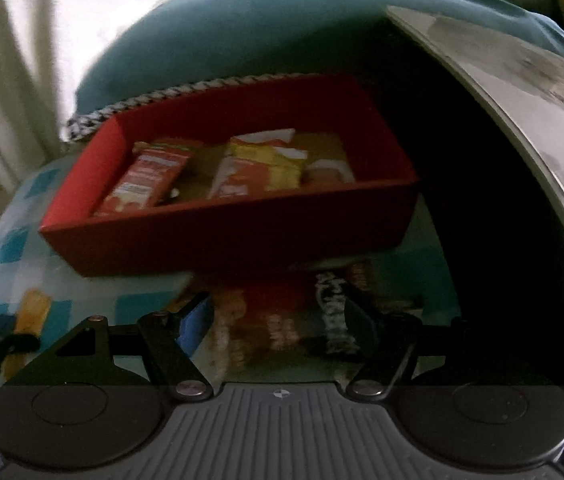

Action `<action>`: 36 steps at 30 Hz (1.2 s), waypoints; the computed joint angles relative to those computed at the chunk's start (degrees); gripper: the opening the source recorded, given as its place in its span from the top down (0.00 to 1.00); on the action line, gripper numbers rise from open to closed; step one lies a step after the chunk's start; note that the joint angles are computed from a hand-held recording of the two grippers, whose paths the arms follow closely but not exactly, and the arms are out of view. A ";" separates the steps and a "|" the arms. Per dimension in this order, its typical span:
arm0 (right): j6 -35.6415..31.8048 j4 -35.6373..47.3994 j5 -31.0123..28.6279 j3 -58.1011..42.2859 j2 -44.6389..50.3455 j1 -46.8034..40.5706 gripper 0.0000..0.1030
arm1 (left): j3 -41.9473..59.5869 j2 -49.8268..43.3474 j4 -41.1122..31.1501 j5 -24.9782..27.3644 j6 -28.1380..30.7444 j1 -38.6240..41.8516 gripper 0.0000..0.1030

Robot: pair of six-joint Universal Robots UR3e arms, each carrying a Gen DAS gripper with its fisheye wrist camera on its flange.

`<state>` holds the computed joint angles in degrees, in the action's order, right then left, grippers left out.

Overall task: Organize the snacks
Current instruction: 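Move the left gripper to the yellow face-printed stick snack while the right gripper approaches the brown packet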

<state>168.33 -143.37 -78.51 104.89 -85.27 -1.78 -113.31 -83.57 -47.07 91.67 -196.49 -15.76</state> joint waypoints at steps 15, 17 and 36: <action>-3.44 -3.80 -5.59 -11.65 17.71 8.98 0.10 | -1.89 1.19 1.60 -2.86 2.34 1.81 0.67; -5.65 -0.31 -4.60 -10.02 14.71 8.82 0.12 | -1.78 1.48 1.05 -3.24 2.56 2.03 0.67; 11.58 3.15 -7.31 -17.01 17.01 10.82 0.09 | -2.24 3.26 -1.22 -7.78 3.37 3.89 0.64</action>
